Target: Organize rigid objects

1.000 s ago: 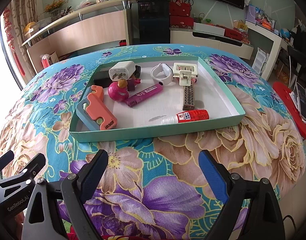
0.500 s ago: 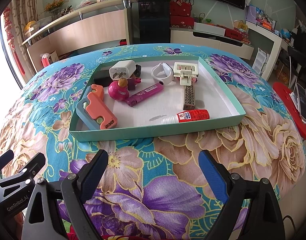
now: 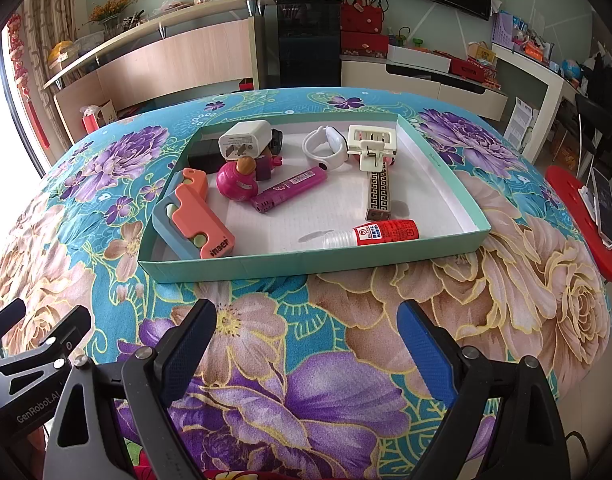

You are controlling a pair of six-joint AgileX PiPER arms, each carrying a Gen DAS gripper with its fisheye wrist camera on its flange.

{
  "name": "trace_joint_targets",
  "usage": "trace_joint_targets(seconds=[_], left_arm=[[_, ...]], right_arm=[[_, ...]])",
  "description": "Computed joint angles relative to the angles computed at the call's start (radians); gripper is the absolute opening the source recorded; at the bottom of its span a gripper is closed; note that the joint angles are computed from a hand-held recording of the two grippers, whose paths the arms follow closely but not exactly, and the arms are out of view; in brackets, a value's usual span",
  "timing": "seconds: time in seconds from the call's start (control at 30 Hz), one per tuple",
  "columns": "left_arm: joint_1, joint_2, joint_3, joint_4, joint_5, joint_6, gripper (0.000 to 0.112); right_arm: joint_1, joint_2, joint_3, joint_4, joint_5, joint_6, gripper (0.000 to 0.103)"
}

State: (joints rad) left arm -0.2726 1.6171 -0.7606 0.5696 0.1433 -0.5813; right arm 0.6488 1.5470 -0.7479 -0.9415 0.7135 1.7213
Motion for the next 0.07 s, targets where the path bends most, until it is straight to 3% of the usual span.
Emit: trace_joint_targets(seconds=[0.07], left_arm=[[-0.003,-0.004,0.003,0.028,0.003,-0.029,0.103]], right_arm=[[0.001,0.000,-0.001,0.001,0.001,0.000,0.092]])
